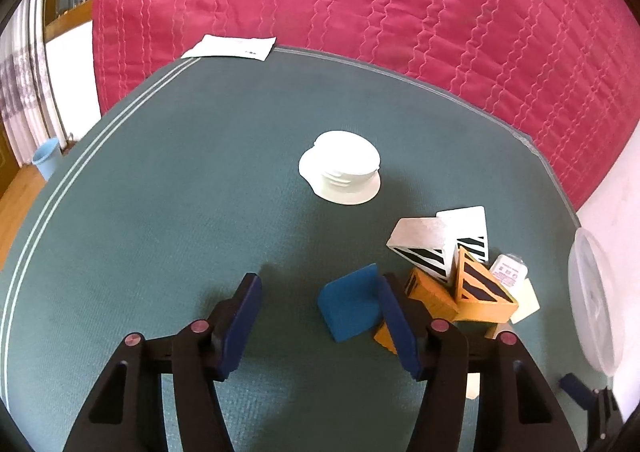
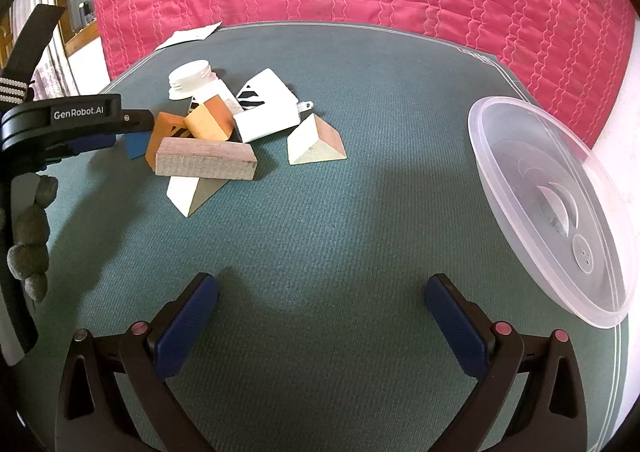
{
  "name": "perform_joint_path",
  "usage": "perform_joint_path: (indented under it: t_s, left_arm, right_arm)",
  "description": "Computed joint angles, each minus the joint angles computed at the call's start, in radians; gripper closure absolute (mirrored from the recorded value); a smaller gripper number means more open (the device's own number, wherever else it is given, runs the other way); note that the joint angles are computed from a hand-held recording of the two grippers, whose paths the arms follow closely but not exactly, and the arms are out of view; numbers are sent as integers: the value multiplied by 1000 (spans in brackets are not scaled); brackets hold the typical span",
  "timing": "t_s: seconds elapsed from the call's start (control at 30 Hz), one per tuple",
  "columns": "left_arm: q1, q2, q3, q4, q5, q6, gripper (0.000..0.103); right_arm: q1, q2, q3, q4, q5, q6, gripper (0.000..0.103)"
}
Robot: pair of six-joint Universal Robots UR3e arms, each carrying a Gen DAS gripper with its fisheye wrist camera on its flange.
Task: Organize rigid objects
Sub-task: 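Grasp the blue triangular block with the left tool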
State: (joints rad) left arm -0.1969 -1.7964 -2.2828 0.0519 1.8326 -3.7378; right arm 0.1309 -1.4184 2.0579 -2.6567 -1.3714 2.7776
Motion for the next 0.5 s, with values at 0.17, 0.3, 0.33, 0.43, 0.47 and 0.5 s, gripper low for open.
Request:
perform_joint_path:
  t_s: [0.17,0.3,0.33,0.43,0.47,0.5]
  left_arm:
    - [-50,-20,24,-28,122,37,40]
    - [-29,-5,-22,5,92,76,40]
    - [-25,-6,-26,13,87,81,40]
    - [-7,-7,-21,15,46,90,46]
    - [-7,-12,-15,16,36,90,50]
    - [-8,-19,1,6,36,88,53]
  right_arm:
    - [1,0,0,1,-1,1,0]
    - [1,-1,0,1,-1,1,0]
    - [1,-1,0,2,-1,2,0]
    - [1,-1,1,-1,-2,2,0]
    - [2,-1,1,-1,-2,2,0]
    - [2,-1,1,-1,-2,2,0]
